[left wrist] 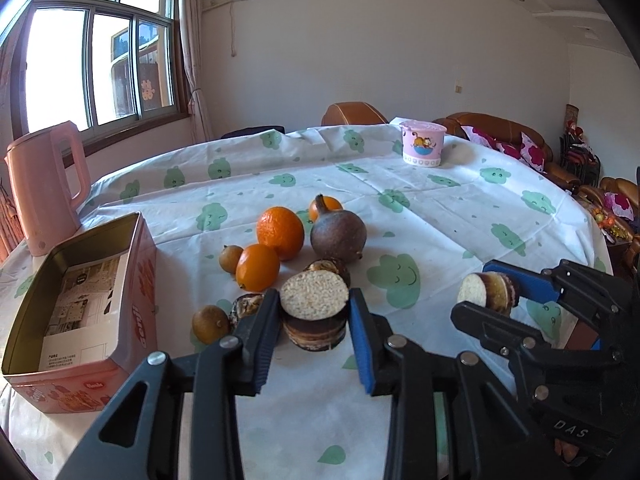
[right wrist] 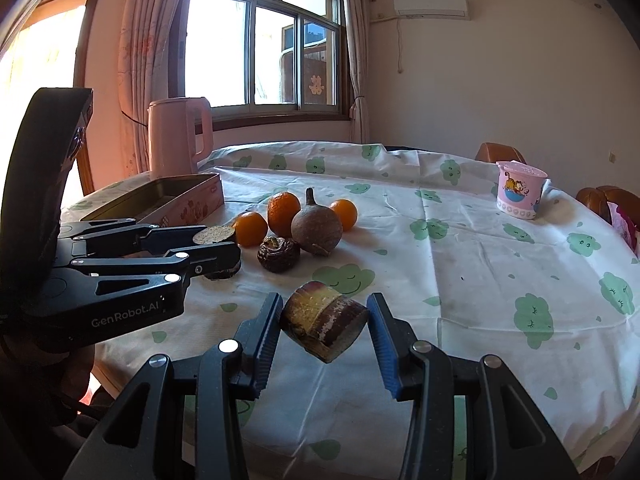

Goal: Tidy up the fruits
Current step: 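Carry the rice-topped cake with the left tool while the right tool carries the swiss-roll slice into the tin box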

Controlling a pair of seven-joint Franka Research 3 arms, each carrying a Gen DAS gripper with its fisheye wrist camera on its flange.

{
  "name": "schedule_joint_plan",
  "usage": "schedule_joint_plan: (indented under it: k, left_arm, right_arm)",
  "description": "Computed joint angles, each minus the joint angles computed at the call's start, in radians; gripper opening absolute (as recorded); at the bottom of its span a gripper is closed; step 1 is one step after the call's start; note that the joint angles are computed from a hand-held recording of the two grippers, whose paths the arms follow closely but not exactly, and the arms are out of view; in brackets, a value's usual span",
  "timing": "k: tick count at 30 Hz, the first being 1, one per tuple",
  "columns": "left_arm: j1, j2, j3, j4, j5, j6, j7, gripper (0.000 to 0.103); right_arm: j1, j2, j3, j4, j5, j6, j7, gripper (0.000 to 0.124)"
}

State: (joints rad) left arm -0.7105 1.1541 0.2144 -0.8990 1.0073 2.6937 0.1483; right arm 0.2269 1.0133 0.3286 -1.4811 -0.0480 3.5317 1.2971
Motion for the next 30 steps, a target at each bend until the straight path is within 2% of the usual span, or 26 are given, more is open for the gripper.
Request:
schedule_joint_plan:
  k: [8,18,30]
  left_arm:
    - [-0.047,-0.052,0.056,-0.074,0.113,-0.018,-0.132,0.036]
    - [-0.060,-0.098,0.045,-0.126,0.251,-0.071,-0.246,0.036]
    - [-0.056,-0.119,0.015,-0.144,0.343,-0.129,-0.304,0.036]
  right_arm:
    - [0.001,-0.003,-0.003,-0.011,-0.010,0.038,0.014,0.046]
    - [0.006,-0.004,-0.013,-0.016,-0.030,0.072,0.035,0.046]
    - [0.015,-0.006,-0.032,-0.020,-0.053,0.116,0.068,0.046]
